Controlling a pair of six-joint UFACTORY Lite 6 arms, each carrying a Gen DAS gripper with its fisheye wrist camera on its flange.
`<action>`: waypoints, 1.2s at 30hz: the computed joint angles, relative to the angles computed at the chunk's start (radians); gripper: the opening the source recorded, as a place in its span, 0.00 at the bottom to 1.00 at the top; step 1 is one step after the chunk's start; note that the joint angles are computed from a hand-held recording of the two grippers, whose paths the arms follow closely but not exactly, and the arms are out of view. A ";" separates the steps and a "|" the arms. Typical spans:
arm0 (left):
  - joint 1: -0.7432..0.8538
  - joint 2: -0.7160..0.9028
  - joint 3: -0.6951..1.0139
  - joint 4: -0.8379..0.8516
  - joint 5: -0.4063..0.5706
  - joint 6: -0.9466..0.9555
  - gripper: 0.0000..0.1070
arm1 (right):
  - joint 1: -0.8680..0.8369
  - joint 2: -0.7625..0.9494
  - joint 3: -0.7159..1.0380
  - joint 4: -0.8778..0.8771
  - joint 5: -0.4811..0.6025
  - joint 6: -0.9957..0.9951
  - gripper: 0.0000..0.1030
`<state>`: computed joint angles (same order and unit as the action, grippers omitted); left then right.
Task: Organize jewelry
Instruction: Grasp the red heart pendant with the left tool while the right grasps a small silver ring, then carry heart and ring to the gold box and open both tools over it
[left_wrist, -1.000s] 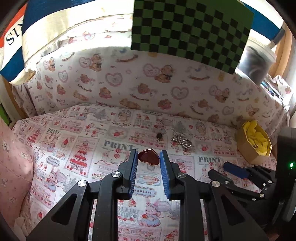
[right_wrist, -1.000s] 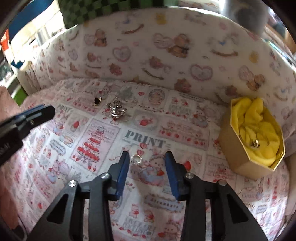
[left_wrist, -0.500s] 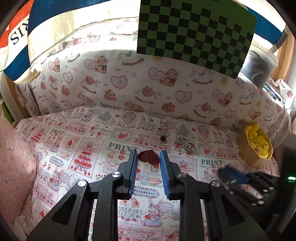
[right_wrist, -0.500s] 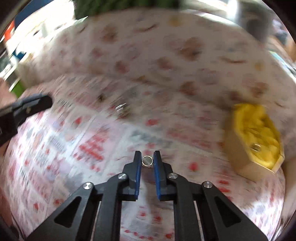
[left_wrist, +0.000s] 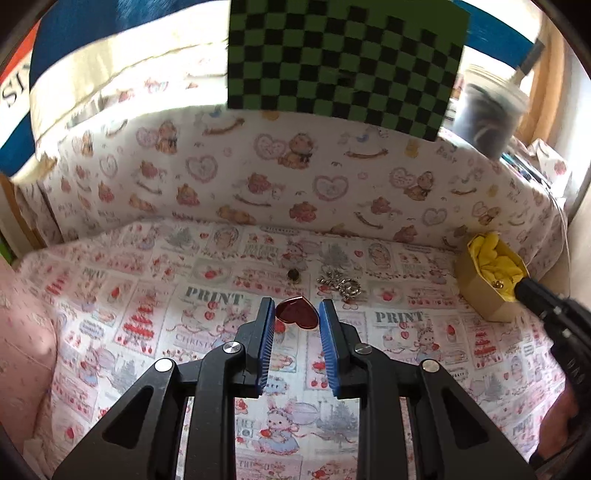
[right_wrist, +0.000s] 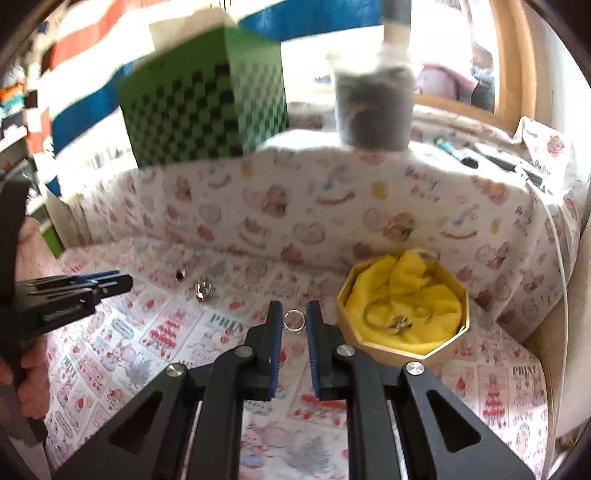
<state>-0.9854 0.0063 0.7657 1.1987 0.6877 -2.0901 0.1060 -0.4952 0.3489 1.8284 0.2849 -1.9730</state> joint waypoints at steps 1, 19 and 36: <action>-0.013 0.009 0.007 0.012 0.006 -0.004 0.22 | -0.025 -0.003 -0.005 0.019 0.017 -0.038 0.12; -0.220 0.147 0.448 -0.062 0.171 0.304 0.22 | -0.538 0.146 0.170 -0.278 0.481 0.214 0.12; 0.000 0.849 1.259 -0.570 -0.068 0.906 0.22 | -0.590 0.598 0.420 -0.301 0.521 0.259 0.12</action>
